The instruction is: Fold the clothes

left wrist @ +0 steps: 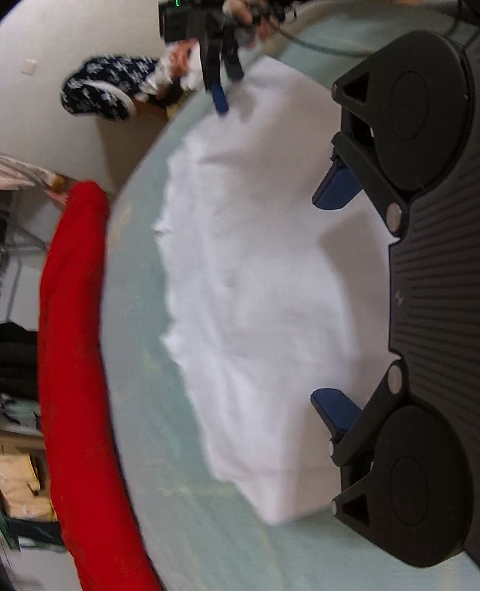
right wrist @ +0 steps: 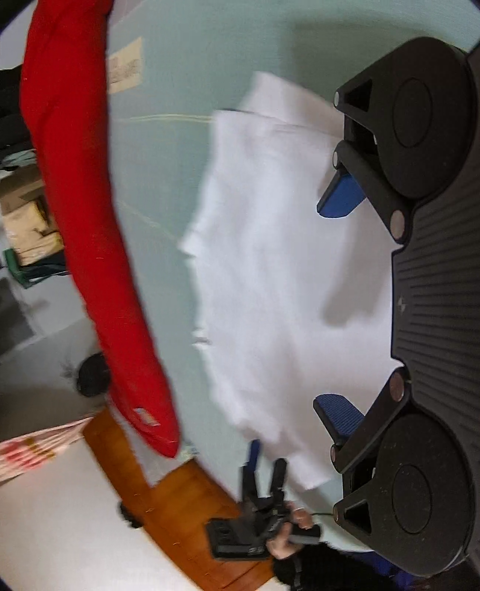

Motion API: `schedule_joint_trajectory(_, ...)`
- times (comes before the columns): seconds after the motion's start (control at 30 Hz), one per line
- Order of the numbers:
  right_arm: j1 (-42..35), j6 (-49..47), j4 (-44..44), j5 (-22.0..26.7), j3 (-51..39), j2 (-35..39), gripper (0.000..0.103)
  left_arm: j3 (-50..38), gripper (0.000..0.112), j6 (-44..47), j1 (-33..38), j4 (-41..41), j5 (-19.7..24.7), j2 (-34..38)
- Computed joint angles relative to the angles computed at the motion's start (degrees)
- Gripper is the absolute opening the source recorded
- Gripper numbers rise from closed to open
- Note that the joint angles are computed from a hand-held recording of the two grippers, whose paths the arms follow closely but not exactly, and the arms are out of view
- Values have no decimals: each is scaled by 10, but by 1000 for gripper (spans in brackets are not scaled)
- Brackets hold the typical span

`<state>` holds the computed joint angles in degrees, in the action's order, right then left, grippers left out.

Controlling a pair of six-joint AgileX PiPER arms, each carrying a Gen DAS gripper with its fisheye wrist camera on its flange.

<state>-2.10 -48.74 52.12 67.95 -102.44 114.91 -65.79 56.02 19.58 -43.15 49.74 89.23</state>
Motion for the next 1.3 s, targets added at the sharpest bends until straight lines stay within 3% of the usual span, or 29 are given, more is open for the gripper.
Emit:
schedule_joint_trajectory(0.13, -9, -79, -21, -66, 177, -116, 103, 97, 102, 77, 26, -5, -43, -78)
schedule_joint_trajectory(0.23, 5, -62, -78, -89, 215, -172, 103, 99, 102, 17, -8, 66, -60, -115)
schedule_joint_trajectory(0.3, 27, -41, -101, -109, 217, -196, 103, 97, 102, 48, -7, 24, -46, -132)
schedule_joint_trajectory(0.43, 107, -27, -94, -197, 206, -193, 103, 102, 102, 8, -44, 10, -87, -125)
schedule_joint_trajectory(0.53, 183, 75, -171, -270, 171, -148, 103, 124, 102, -72, -75, 79, -153, -108)
schedule_joint_trajectory(0.6, 216, 160, -264, -290, 163, -127, 103, 182, 102, -27, -56, 56, -181, -143)
schedule_joint_trajectory(0.7, 197, 129, -247, -331, 249, -168, 103, 215, 102, 27, 5, 32, -130, -185)
schedule_joint_trajectory(0.77, 153, 71, -183, -311, 281, -188, 103, 197, 102, -3, 17, 72, -102, -190)
schedule_joint_trajectory(0.83, 131, 65, -164, -284, 275, -194, 103, 158, 102, 9, 37, 39, -69, -165)
schedule_joint_trajectory(0.93, 128, 65, -136, -265, 220, -170, 103, 86, 102, 16, 31, -27, -63, -116)
schedule_joint_trajectory(1.03, 148, 29, -123, -241, 126, -115, 103, -11, 102, 29, 6, -88, -8, -29)
schedule_joint_trajectory(1.17, 167, 29, -107, -159, -49, 15, 103, -96, 102, -4, -43, -97, -29, 78)
schedule_joint_trajectory(1.23, 171, 53, -126, -142, -95, 52, 103, -104, 102, -34, -54, -54, -70, 105)
schedule_joint_trajectory(1.3, 158, 32, -136, -154, -83, 54, 103, -82, 101, 1, -30, -59, -78, 100)
